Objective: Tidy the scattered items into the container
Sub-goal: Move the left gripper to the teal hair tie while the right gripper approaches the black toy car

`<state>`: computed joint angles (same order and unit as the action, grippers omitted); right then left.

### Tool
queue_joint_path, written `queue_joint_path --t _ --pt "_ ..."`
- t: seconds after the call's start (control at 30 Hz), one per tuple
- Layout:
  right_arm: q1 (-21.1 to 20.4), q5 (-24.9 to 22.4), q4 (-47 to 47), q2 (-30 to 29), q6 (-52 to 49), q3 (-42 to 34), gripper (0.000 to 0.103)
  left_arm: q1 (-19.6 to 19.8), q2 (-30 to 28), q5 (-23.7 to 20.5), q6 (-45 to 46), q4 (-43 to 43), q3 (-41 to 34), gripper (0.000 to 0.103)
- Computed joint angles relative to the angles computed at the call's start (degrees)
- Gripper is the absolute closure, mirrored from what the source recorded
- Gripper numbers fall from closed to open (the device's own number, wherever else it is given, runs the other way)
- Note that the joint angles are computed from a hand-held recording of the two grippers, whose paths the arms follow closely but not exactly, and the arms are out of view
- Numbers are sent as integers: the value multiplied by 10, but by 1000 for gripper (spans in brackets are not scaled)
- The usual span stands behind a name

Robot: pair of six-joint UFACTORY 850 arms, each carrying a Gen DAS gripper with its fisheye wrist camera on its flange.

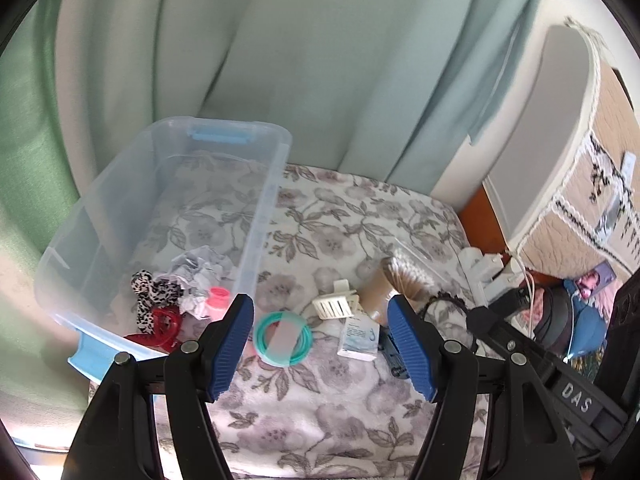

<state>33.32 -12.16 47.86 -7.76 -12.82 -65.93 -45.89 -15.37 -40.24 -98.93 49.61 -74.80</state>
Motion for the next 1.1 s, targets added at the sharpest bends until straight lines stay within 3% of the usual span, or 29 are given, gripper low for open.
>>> queue_joint_path --t 0.47,0.73,1.1 --pt "-71 -14 -131 -1 198 50 39 6 -62 20 113 -98 -45 33" --pt "-85 -37 -170 -21 241 59 39 11 -102 21 178 -162 -60 33" --pt "-84 -61 -202 -49 269 58 39 8 -148 -53 74 -148 -73 33"
